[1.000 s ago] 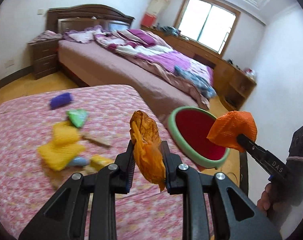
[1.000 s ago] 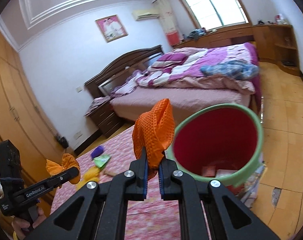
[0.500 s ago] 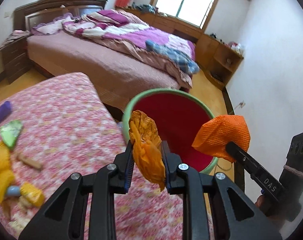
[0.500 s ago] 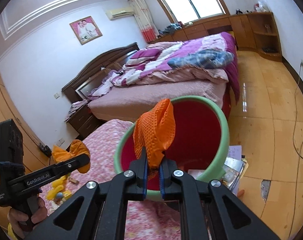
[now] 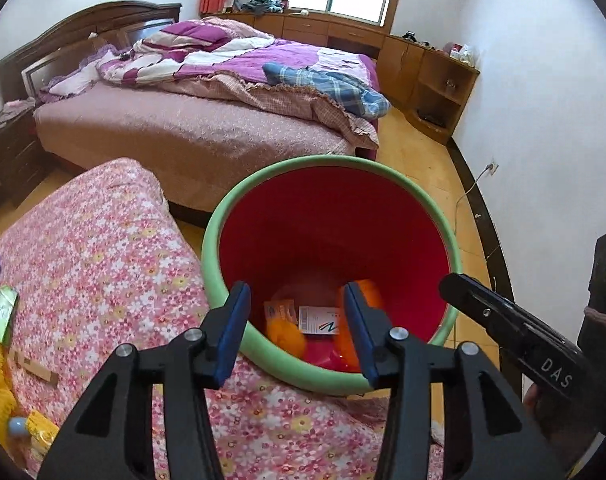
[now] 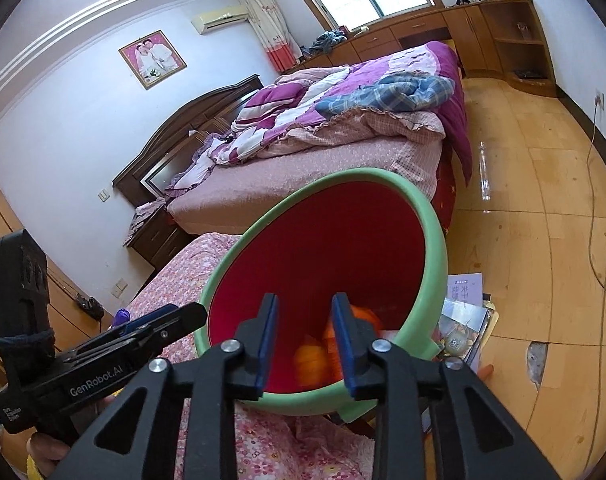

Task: Collect trash
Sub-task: 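Carry both mesh bags over the red bucket and open both tools, then move both open tools back over the remaining trash on the bed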

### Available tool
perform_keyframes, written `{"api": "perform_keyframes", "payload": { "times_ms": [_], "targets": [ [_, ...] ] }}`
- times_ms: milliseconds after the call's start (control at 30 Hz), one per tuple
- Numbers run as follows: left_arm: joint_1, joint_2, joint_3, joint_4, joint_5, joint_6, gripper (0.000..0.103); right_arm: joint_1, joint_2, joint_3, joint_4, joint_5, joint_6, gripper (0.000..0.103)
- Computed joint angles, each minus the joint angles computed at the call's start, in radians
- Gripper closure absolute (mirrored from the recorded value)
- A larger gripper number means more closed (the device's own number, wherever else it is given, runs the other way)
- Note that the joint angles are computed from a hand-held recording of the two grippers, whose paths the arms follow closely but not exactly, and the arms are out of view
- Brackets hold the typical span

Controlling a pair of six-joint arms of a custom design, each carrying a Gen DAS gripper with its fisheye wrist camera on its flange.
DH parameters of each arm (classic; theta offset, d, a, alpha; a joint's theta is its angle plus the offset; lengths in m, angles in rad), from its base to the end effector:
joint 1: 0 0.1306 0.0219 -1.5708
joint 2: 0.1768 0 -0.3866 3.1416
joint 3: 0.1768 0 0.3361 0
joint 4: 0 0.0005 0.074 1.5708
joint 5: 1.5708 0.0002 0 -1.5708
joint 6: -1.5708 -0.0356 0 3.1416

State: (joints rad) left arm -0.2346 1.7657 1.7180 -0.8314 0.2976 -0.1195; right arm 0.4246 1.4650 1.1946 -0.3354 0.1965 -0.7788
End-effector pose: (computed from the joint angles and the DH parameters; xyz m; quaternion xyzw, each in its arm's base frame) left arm 0.5487 -0.1424 0.3914 0.2133 0.9070 -0.1585 0.3267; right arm 0.4246 0.1838 0.3643 0.2001 0.8598 0.1897 0.4298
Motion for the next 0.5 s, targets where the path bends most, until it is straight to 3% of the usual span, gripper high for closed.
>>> {"api": "perform_keyframes", "payload": {
  "times_ms": [500],
  "targets": [
    [0.111, -0.133, -0.148, 0.016, 0.006, 0.107, 0.054, 0.071, -0.013, 0.016, 0.006, 0.009, 0.021, 0.052]
  ]
}}
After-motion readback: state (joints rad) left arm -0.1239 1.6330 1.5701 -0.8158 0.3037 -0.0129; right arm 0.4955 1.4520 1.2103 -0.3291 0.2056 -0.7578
